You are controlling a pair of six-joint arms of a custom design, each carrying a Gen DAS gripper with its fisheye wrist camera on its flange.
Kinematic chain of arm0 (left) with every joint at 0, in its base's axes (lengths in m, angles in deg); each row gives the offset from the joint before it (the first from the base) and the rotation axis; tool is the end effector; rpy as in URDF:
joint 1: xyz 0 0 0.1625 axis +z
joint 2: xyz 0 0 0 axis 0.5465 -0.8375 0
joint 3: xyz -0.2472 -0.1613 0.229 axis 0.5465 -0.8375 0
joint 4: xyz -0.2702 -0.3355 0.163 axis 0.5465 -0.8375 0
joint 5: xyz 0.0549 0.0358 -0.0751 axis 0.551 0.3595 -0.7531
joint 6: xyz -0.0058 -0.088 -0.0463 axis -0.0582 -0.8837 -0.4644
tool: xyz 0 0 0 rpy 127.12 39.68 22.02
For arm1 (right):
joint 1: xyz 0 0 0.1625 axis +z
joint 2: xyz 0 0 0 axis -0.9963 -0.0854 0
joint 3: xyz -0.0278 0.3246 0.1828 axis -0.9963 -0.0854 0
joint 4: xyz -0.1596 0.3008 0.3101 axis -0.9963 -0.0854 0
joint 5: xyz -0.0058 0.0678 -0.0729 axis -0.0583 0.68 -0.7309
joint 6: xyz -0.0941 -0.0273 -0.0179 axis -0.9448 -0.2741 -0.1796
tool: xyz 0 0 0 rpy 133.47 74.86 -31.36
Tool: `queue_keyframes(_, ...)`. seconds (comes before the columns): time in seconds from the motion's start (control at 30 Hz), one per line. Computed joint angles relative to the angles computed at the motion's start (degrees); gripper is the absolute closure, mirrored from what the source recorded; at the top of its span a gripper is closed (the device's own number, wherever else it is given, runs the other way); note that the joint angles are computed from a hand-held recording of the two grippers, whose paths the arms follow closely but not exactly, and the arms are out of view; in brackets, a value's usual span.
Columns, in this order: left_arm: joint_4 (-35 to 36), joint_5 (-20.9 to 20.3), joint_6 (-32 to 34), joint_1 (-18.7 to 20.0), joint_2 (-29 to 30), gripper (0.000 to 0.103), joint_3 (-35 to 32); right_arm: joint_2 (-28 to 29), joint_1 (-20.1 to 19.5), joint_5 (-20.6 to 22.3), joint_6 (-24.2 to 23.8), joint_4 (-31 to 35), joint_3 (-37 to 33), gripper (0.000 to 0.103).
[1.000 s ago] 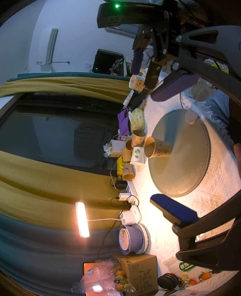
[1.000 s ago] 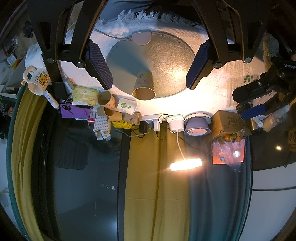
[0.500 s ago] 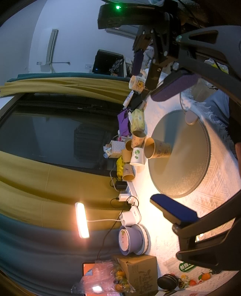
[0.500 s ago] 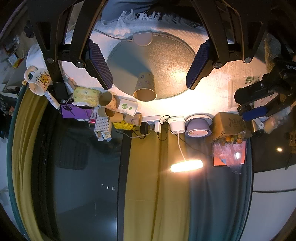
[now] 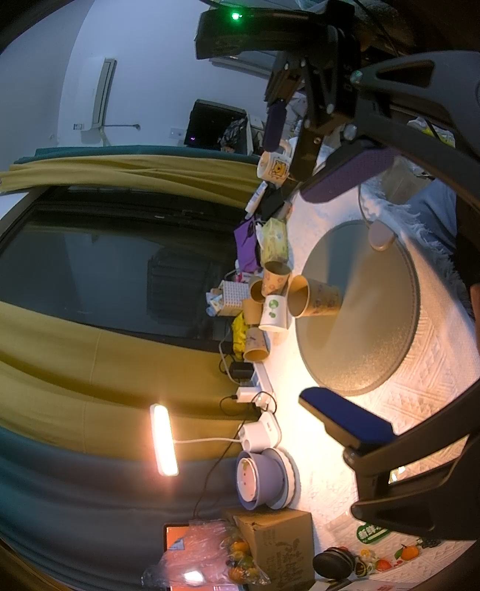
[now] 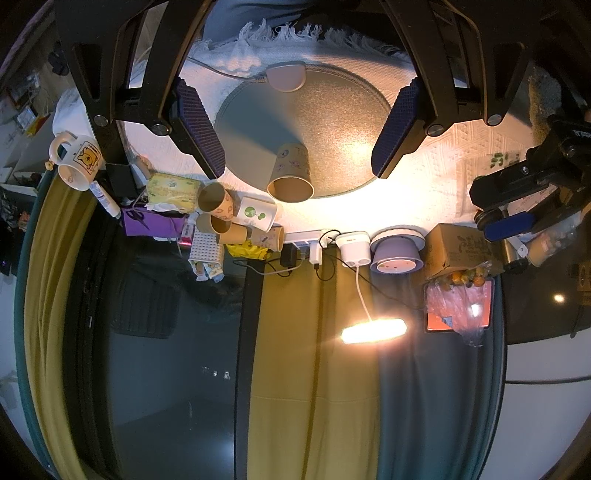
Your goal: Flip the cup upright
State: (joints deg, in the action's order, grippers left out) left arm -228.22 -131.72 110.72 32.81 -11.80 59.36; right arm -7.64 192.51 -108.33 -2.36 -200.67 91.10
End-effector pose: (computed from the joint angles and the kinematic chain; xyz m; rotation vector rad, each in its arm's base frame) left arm -0.1909 -0.7681 0.2660 1.2802 2.4367 -1.2599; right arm 0.3002 -0.6962 0.1768 0.5870 -2.0029 1.2935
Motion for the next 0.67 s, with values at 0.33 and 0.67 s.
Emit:
queue_keyframes(0.33, -0.01, -0.02, -0.02, 0.04, -0.03, 0.002, -0.05, 0.06, -0.01, -0.11, -0.04, -0.02, -0.07, 0.019)
queue_keyframes(0.67, -0.50, -0.83, 0.43, -0.16, -0.35, 0.002, 0.89, 0.11, 0.04, -0.08, -0.03, -0.01, -0.12, 0.019)
